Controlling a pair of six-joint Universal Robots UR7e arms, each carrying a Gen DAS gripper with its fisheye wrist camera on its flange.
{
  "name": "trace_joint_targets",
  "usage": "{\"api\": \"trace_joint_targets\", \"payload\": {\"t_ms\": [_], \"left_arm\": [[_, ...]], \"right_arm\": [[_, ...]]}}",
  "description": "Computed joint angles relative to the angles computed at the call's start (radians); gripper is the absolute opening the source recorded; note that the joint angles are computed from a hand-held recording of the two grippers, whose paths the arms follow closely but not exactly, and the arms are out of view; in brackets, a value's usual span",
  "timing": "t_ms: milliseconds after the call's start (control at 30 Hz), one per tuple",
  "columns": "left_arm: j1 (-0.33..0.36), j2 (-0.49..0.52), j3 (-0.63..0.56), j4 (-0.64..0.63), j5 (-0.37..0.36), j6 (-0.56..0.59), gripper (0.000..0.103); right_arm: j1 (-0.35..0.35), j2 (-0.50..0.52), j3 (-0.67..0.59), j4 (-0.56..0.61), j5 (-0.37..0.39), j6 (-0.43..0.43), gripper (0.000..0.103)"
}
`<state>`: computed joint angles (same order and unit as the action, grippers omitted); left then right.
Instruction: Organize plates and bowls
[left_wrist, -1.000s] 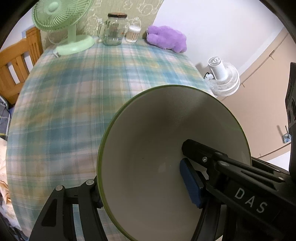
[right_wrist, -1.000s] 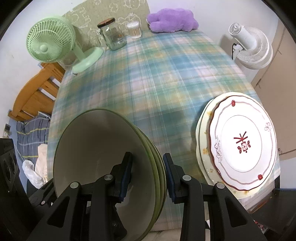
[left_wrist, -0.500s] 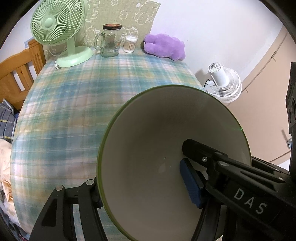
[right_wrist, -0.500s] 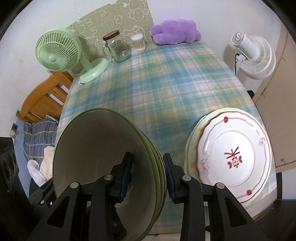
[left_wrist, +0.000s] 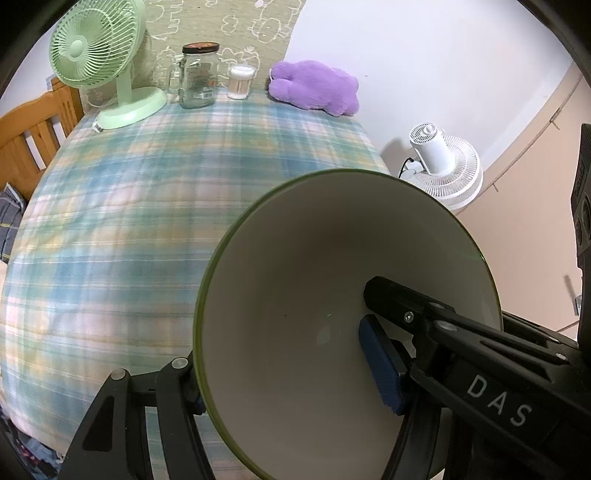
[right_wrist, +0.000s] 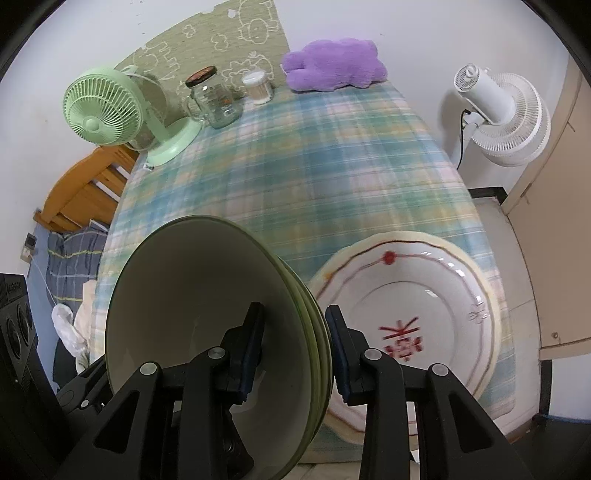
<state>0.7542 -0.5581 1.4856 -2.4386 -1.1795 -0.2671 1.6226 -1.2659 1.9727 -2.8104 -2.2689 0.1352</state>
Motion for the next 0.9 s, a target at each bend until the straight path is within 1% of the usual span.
{"api": "trace_joint_targets", "payload": {"t_ms": [267,467,700,900], "left_arm": [[-0.03,0.047,-0.022,0.0,0.003,-0.06,0.069],[-0.047,0.088,-0.043,-0.001,-0.016,-0.095,0.069],[-0.06,0.129,-0.067,0.02,-0.036,-0.14,0.069],[-0.063,0.158,-0.085,0.034,-0.045,-0.173,0.069]], "right_arm": [[-0.056,-0.066,0.02,0.033,0.037,-0.063,0.037],[-0.097,-0.105,0.033,0.053,0.045,-0.097,0.037],[-0.146,-0.142,0.041,0.096,0.057,-0.118,0.037],[-0.18,-0.154,0.043,0.119,0.071,-0.129,0.037]]}}
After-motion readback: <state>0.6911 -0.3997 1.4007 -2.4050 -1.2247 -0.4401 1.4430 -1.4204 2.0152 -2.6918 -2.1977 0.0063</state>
